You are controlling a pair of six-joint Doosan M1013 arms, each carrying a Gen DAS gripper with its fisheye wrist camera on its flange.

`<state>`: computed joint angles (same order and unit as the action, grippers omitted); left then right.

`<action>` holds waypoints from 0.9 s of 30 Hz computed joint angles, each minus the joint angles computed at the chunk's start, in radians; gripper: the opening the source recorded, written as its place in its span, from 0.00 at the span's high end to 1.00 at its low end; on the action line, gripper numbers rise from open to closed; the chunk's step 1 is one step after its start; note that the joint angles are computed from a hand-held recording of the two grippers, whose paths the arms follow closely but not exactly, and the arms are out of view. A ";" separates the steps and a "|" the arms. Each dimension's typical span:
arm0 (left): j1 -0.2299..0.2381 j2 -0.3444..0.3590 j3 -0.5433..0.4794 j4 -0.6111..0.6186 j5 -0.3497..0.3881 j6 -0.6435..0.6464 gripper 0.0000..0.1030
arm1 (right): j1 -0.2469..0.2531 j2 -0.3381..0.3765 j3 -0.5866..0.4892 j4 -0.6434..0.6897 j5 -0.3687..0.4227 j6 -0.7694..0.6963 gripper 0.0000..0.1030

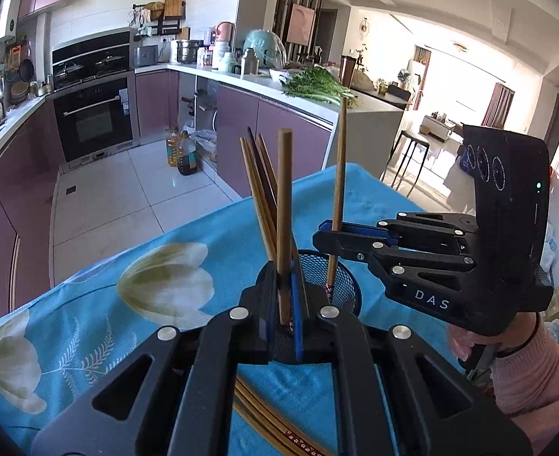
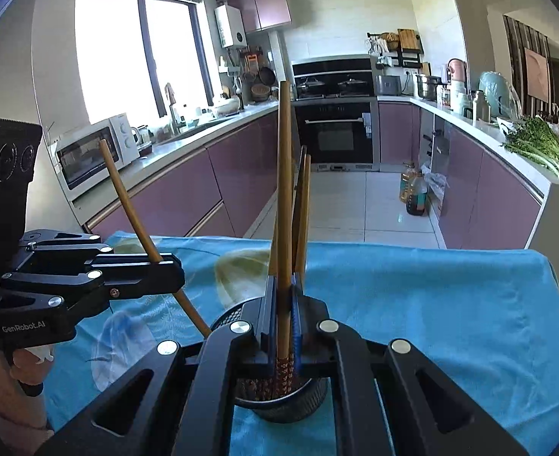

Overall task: Organize utensils
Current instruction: 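Lower the held chopsticks into the mesh cup and open both grippers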

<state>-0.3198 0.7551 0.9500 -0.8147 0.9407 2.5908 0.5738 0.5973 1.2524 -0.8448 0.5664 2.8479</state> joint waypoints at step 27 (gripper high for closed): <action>0.053 -0.088 0.204 -0.142 -0.172 0.139 0.69 | 0.042 -0.036 0.070 -0.099 -0.123 0.053 0.66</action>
<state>-0.2665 0.6676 1.1542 -0.9563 0.7683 2.7298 0.6157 0.5614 1.3229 -0.9435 0.4433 2.9008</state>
